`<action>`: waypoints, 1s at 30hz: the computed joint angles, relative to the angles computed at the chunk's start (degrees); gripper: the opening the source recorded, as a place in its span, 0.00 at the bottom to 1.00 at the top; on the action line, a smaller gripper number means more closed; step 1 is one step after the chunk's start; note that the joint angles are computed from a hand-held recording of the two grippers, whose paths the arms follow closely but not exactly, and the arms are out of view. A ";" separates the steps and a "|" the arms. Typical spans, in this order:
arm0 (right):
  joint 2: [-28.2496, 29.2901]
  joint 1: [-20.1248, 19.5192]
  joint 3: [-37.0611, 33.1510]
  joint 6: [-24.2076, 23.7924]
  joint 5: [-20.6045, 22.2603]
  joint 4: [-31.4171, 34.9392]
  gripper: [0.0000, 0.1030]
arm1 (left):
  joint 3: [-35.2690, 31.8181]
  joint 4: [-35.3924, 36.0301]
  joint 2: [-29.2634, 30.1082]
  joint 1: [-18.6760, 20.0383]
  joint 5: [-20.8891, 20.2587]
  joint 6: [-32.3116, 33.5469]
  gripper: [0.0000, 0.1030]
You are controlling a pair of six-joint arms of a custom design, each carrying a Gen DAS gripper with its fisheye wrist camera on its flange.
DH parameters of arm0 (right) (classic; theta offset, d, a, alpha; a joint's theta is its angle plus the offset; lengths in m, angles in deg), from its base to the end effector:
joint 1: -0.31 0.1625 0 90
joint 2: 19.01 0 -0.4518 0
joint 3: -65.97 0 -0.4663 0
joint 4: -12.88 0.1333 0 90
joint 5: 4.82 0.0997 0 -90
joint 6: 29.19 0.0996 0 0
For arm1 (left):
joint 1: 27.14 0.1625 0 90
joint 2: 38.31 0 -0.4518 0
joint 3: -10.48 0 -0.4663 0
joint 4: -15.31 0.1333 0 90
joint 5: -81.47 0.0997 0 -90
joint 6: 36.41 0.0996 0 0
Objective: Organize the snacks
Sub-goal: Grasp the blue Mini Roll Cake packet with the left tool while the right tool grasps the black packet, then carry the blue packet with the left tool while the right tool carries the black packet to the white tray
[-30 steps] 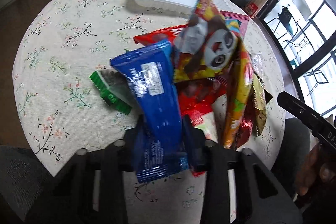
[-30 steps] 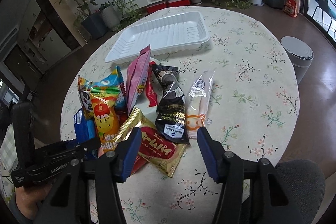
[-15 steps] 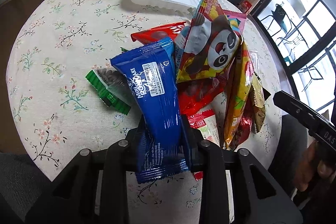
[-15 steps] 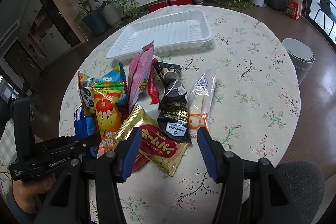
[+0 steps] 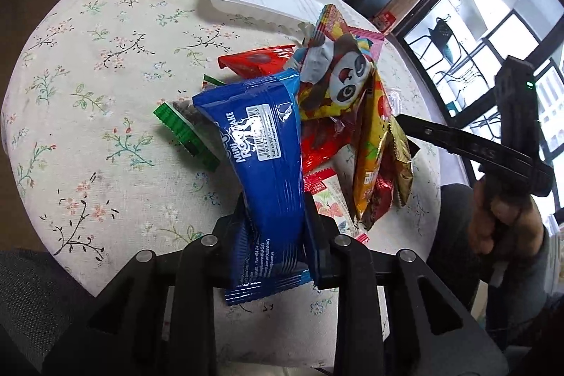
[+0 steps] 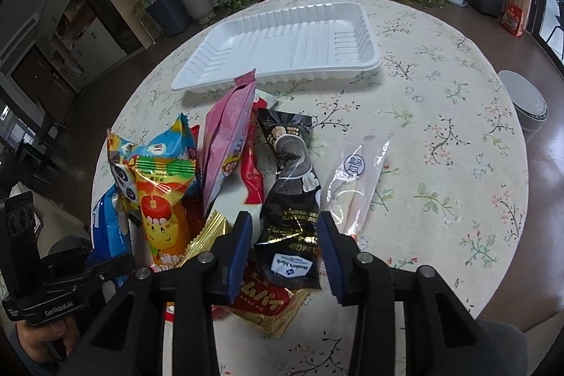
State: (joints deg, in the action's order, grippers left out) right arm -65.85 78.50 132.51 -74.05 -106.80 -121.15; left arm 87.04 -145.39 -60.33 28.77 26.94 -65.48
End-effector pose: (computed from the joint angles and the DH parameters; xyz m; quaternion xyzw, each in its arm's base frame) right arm -0.0697 -0.8835 0.2872 0.2554 -0.9383 0.1360 0.1893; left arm -0.2945 -0.7760 -0.0981 -0.0015 0.9440 -0.2720 0.1868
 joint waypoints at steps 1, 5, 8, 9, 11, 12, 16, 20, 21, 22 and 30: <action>0.37 0.16 -0.14 -0.44 -0.62 -0.38 0.40 | 0.19 -0.41 -0.03 0.01 -0.10 0.16 0.24; 1.71 0.69 -0.80 -3.06 -2.54 -1.98 0.39 | 1.16 -2.13 -0.20 -0.11 -0.98 1.00 0.24; 2.83 1.03 -2.56 -2.87 -3.61 -1.41 0.39 | 1.34 -2.85 -0.11 0.11 -1.71 1.39 0.24; 3.13 1.15 -3.03 -2.82 -4.01 -1.44 0.39 | 1.34 -3.01 -0.08 0.24 -1.99 1.42 0.24; 4.16 1.49 -4.42 -2.94 -5.32 -0.77 0.38 | 1.73 -3.28 -0.19 0.13 -2.28 1.32 0.24; 4.57 1.61 -4.89 -3.39 -5.94 -0.10 0.38 | 1.71 -3.27 -0.14 0.15 -2.36 1.28 0.24; 5.70 2.03 -5.23 -5.42 -7.45 0.31 0.38 | 1.36 -3.07 0.09 0.27 -2.36 1.11 0.24; 6.80 1.87 -6.57 -4.49 -7.73 1.63 0.38 | 1.56 -3.18 -0.06 0.30 -2.15 0.93 0.24; 6.87 1.85 -6.53 -4.87 -7.56 1.33 0.38 | 1.56 -3.15 -0.07 0.33 -2.17 0.92 0.24; 6.85 1.82 -6.46 -4.88 -7.44 1.15 0.37 | 1.53 -3.15 -0.02 0.35 -2.18 0.92 0.24; 5.27 1.12 -5.25 -3.10 -4.61 2.38 0.23 | 1.80 -4.31 0.19 0.37 -2.57 1.64 0.24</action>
